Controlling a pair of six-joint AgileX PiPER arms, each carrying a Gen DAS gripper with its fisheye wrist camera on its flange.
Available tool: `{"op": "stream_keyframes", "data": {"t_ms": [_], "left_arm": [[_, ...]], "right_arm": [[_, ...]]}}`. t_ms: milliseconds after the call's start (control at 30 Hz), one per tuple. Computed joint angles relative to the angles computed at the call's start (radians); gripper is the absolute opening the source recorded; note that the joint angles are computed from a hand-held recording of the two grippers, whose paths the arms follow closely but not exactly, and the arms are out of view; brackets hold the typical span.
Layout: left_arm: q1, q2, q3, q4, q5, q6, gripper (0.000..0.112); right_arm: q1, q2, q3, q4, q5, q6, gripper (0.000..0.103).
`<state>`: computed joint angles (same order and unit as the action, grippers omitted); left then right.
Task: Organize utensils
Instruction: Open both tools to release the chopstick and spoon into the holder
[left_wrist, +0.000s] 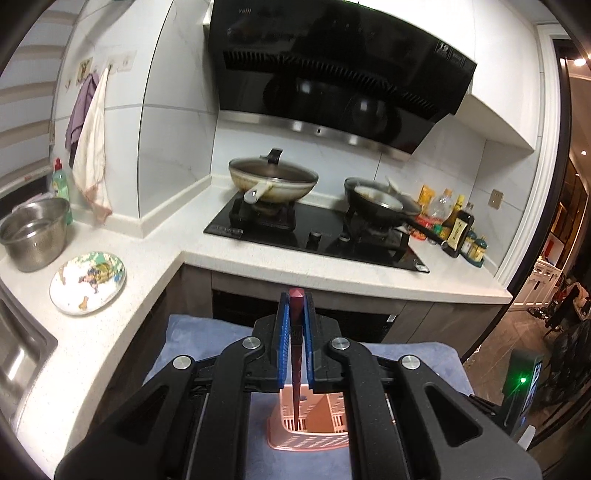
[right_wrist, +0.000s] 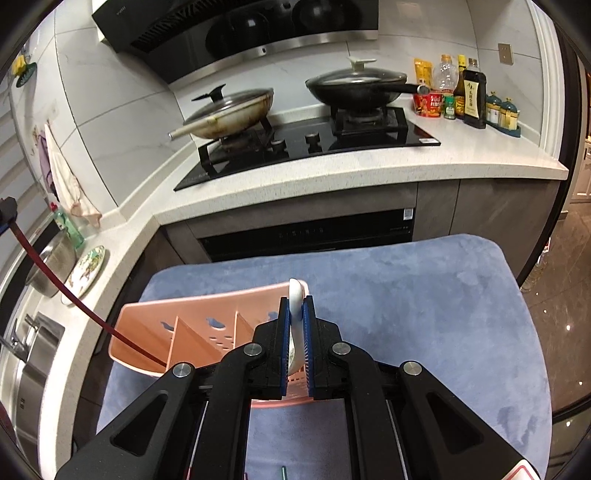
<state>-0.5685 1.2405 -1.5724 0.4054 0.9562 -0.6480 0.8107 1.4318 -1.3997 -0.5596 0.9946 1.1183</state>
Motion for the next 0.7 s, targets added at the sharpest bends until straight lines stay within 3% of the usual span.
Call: {"op": "stream_keyframes", "data": {"t_ms": [167, 367, 533, 700], "left_arm": [[0.005, -0.025, 0.078, 0.037, -0.032, -0.058, 0.008], [-0.025, -0.059, 0.102, 0.091, 0.01, -0.103, 0.031], [-0.082, -0.129, 0.151, 0.141, 0.075, -0.148, 0.034], [-0.22, -0.227, 0.239, 0.24, 0.185, -0.242, 0.034]], "right_arm": [[0.005, -0.003, 0.026, -0.012, -0.018, 0.023, 0.011], [0.042, -0.044, 0.04, -0.045, 0.019, 0.066, 0.011], [0.127, -0.105, 0.058, -0.094, 0.091, 0.129, 0.013], [0.308, -0.185, 0.11, -0.178, 0.211, 0.261, 0.021]]}}
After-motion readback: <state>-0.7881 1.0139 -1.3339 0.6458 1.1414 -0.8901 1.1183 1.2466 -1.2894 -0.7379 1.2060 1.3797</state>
